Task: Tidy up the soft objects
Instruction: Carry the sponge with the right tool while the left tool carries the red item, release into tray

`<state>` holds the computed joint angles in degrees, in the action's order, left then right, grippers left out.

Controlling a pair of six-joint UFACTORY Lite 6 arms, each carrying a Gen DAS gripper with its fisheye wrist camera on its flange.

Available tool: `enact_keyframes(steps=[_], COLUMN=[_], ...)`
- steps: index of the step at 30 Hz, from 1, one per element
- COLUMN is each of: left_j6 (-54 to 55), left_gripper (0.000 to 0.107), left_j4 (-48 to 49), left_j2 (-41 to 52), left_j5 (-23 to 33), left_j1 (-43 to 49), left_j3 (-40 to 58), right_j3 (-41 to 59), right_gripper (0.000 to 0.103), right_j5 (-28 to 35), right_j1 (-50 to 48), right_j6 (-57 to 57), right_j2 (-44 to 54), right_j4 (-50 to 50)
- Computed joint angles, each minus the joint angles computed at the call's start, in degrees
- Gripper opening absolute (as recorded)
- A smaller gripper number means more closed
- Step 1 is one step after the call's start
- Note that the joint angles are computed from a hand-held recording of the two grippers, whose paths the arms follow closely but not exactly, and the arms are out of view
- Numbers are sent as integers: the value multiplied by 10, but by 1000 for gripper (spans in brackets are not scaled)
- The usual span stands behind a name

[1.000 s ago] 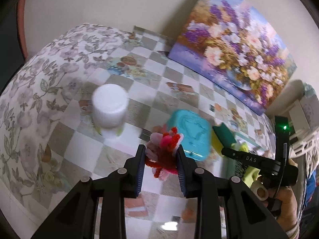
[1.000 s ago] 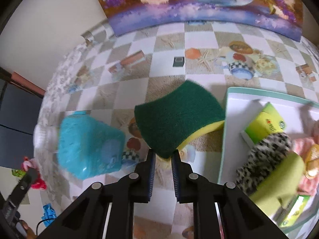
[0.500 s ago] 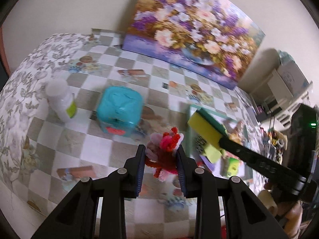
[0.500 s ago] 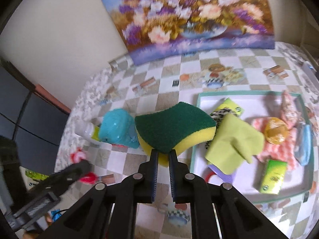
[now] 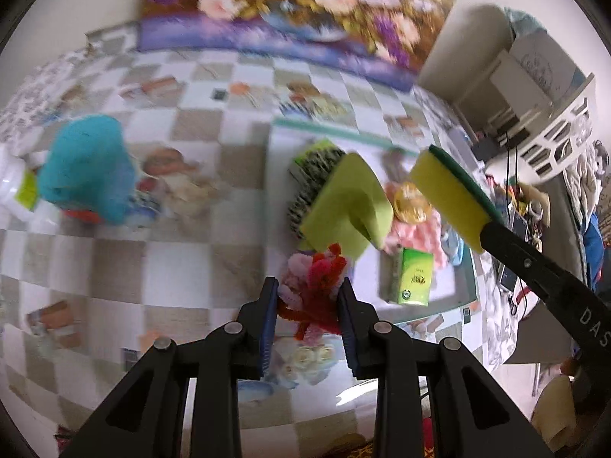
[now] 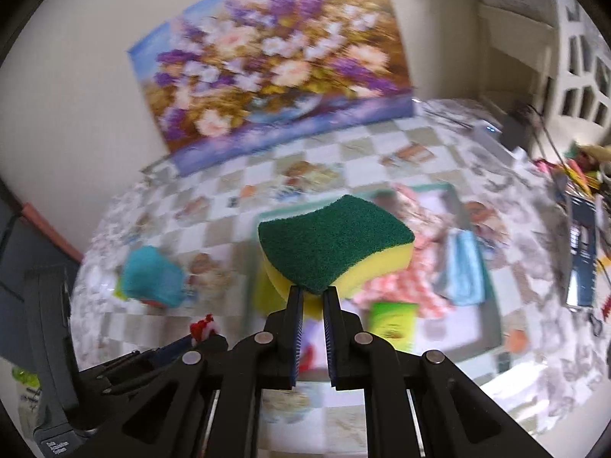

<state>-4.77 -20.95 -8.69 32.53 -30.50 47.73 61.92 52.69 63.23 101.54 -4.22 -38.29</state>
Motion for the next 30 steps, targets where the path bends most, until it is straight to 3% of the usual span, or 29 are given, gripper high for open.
enact_keyframes(steps=[8, 13, 18, 19, 23, 30], left_j6=[-7, 46, 28, 12, -45, -149], left_gripper=[33, 56, 58, 59, 71, 93], left_j4=[-3, -60, -46, -30, 29, 151], left_j2=[95, 90, 69, 66, 48, 23], left_j5=[-43, -41, -38, -37, -36, -30], left_j1=[-37, -24, -14, -12, 3, 29], left_j3=[24, 16, 3, 1, -18, -42], right_j3=[-93, -112, -112, -107, -88, -45], right_gripper=[11, 14, 15, 18, 55, 69], right_j5=[-100, -134, -136, -133, -120, -89], right_j1=[-78, -89, -88, -86, -76, -52], right_j6=[-83, -99, -113, -116, -122, -126], right_j2=[3, 8, 12, 18, 39, 80], right_j4=[110, 138, 153, 155, 153, 140])
